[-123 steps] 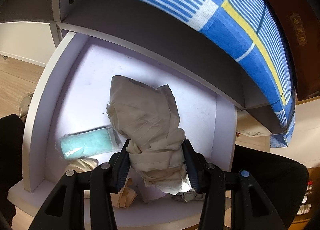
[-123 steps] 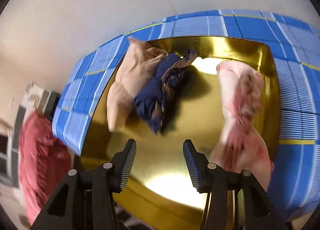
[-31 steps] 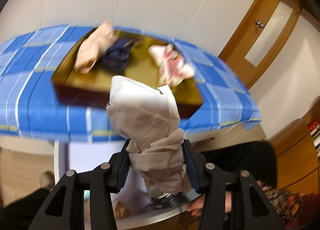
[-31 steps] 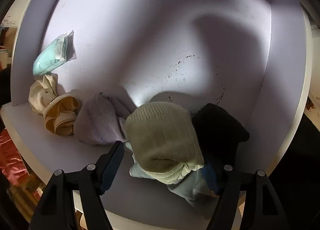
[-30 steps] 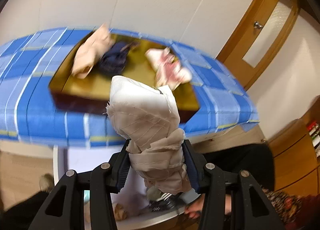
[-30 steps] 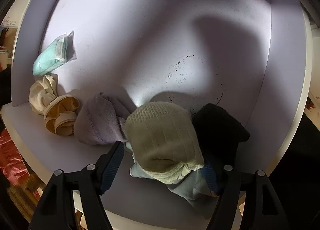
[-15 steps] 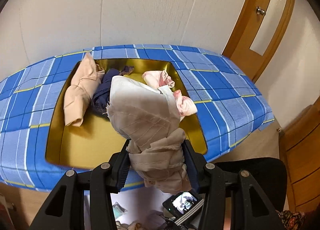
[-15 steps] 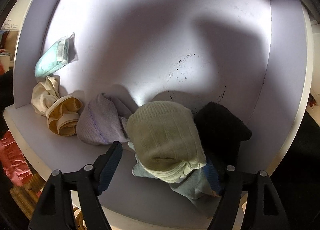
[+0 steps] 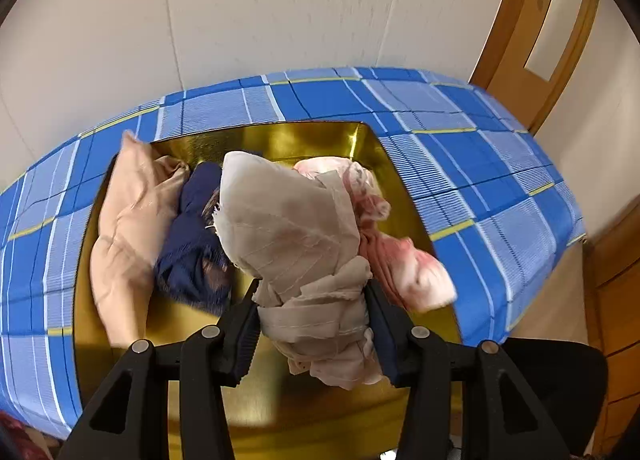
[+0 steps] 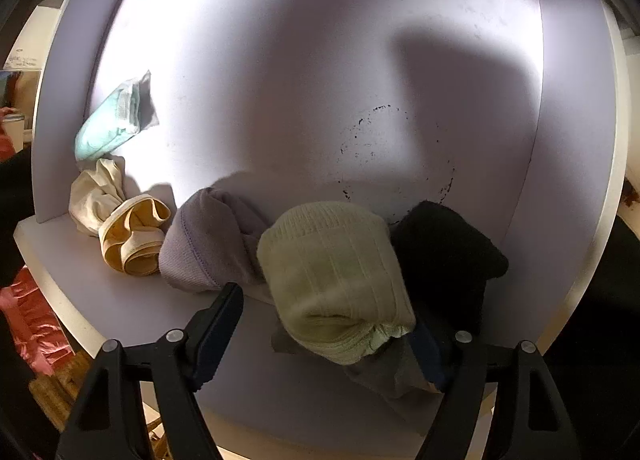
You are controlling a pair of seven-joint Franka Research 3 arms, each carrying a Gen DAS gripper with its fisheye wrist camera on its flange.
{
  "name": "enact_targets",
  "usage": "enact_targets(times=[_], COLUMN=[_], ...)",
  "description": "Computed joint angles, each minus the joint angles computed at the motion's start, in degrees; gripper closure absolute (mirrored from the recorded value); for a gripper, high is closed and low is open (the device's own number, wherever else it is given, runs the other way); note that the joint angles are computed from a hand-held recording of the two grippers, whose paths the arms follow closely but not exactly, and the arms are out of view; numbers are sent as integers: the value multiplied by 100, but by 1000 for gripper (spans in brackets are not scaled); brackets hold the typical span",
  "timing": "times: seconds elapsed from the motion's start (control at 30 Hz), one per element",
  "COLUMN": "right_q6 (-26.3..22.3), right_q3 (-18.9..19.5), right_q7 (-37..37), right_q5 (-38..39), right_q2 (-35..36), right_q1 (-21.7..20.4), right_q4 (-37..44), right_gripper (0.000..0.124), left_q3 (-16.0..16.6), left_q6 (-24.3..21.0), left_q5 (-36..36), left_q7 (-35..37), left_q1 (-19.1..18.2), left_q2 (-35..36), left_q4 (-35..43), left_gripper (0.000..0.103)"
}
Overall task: Organize soft objects
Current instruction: 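Lift the white cloth with the left gripper up over the gold tray, then lower the white cloth into the gold tray and open the left gripper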
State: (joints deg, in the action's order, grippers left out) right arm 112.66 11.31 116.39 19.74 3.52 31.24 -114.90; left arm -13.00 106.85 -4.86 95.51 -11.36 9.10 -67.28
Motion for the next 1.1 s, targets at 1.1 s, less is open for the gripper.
enact_targets(times=[1.1], right_q6=[-23], right_q3=[-68], right_q7=[-77], right_q5=[293], right_q2=[-201], right_q1=[-160], right_q4=[-86], right_gripper=[45], left_q3=[-2], left_q6=[-300], left_q5=[918], left_q7=[-586], left_q1=[-526], left_q2=[1201], left_q4=[1289], left_gripper=[58])
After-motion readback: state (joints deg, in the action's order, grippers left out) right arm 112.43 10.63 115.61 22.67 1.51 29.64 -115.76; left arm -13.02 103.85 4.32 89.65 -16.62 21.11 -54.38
